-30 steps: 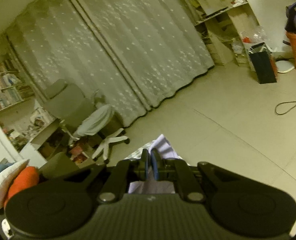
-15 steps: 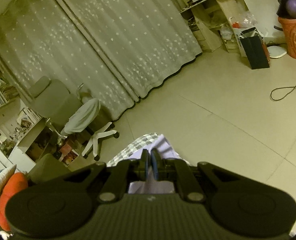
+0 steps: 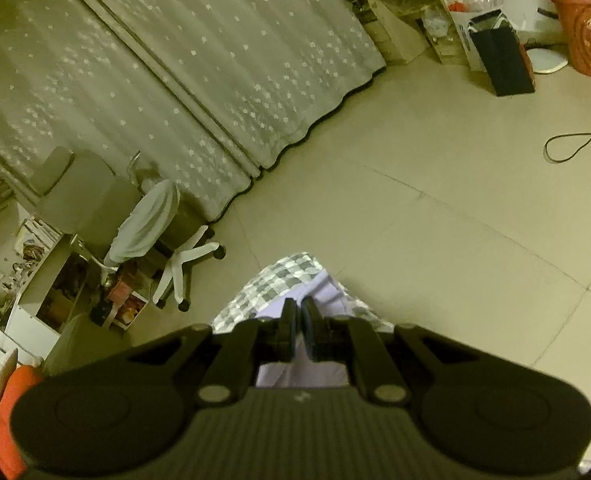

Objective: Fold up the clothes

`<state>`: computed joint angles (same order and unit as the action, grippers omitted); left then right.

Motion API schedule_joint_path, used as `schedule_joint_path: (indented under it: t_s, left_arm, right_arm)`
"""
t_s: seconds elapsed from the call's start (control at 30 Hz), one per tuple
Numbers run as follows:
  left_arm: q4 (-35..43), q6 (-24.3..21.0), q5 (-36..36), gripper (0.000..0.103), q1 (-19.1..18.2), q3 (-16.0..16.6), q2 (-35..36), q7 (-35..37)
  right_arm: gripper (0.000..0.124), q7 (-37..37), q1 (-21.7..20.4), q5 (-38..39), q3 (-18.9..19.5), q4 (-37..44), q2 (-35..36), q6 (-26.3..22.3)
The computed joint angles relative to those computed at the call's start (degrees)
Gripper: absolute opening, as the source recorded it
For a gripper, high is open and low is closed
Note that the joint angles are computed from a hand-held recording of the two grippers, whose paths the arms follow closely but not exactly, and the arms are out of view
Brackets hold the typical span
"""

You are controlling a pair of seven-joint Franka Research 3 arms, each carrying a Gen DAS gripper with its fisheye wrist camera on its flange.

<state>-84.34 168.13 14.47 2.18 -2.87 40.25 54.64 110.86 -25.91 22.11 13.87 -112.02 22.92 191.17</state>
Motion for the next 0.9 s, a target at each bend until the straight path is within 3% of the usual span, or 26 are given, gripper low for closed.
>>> schedule_joint_path:
  t_s: [0.1, 0.33, 0.6, 0.9]
  left_arm:
    - [4.6, -2.2, -1.1, 0.000, 0.7, -1.3, 3.0, 1.0]
    - [13.5, -5.5, -2.0, 0.000, -0.5, -0.8, 8.6, 0.5]
    - [22.0, -9.2, -2.5, 0.000, -1.5, -0.1, 14.1, -1.6]
    - [28.2, -11.8, -2.0, 0.001, -2.5, 0.9, 18.1, -5.4]
  right_arm:
    - [0.005, -0.2, 0.7, 0.2, -0.4, 4.2, 2.9, -1.8]
    - [0.005, -1.0, 11.2, 3.6, -11.8, 13.0, 8.5, -5.4]
    - [0.005, 2.5, 18.6, 4.3, -21.3, 24.7, 16.2, -11.3]
    - [0.005, 11.2, 22.0, -1.5, -27.5, 38.9, 25.7, -18.3]
